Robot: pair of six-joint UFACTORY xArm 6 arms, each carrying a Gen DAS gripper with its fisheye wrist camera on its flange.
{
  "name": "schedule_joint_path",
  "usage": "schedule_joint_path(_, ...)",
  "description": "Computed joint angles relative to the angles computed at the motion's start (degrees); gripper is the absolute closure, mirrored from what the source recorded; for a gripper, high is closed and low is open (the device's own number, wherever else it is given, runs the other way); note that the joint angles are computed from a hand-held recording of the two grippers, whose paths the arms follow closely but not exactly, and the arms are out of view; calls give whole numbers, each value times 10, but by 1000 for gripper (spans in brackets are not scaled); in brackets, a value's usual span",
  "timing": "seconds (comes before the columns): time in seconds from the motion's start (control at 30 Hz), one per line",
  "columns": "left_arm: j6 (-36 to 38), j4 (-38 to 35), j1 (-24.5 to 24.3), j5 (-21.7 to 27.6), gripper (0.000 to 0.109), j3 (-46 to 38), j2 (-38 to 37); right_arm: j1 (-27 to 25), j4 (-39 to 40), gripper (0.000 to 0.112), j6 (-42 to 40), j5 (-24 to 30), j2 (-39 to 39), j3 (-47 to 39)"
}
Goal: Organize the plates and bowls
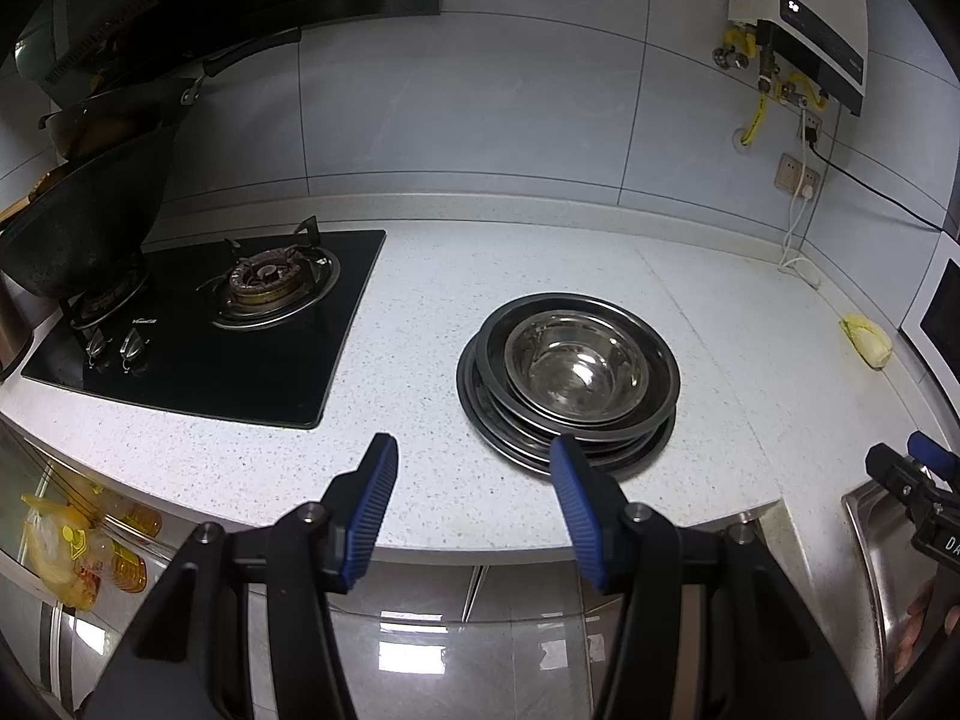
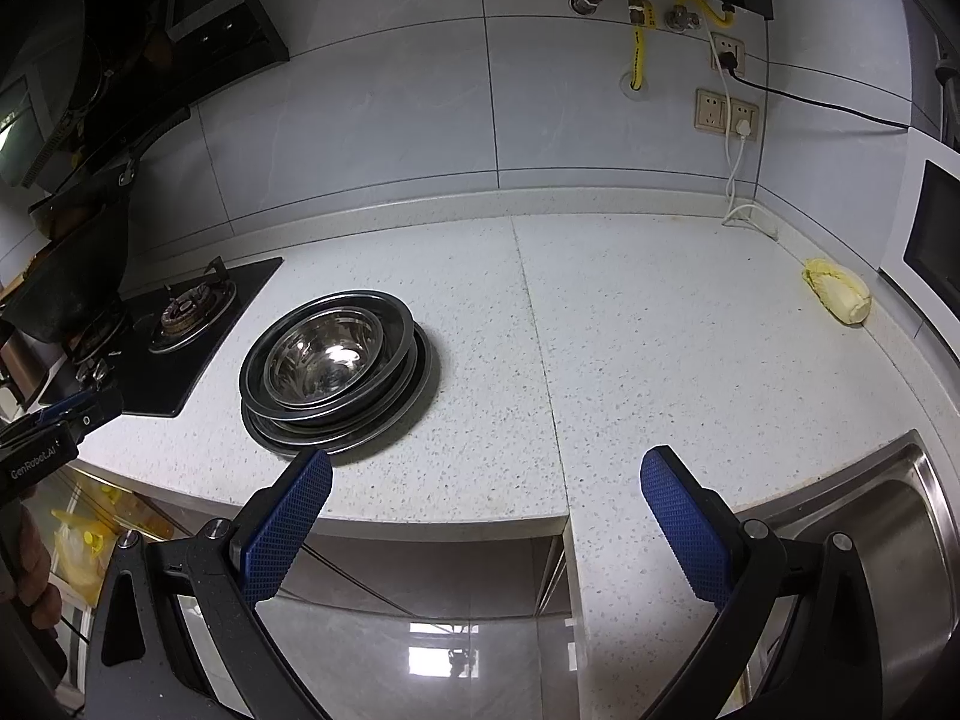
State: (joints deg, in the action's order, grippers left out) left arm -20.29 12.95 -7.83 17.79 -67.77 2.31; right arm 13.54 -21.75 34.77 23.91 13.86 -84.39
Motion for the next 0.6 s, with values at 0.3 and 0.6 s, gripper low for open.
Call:
schedule_joint_path(0.3, 11, -9, -5, -1, 57, -2, 2, -6, -21, 11, 24, -1, -11, 11)
schedule_joint_path(0.6, 10, -9, -6, 1, 57, -3, 2, -5, -21, 11, 25, 0, -9, 9)
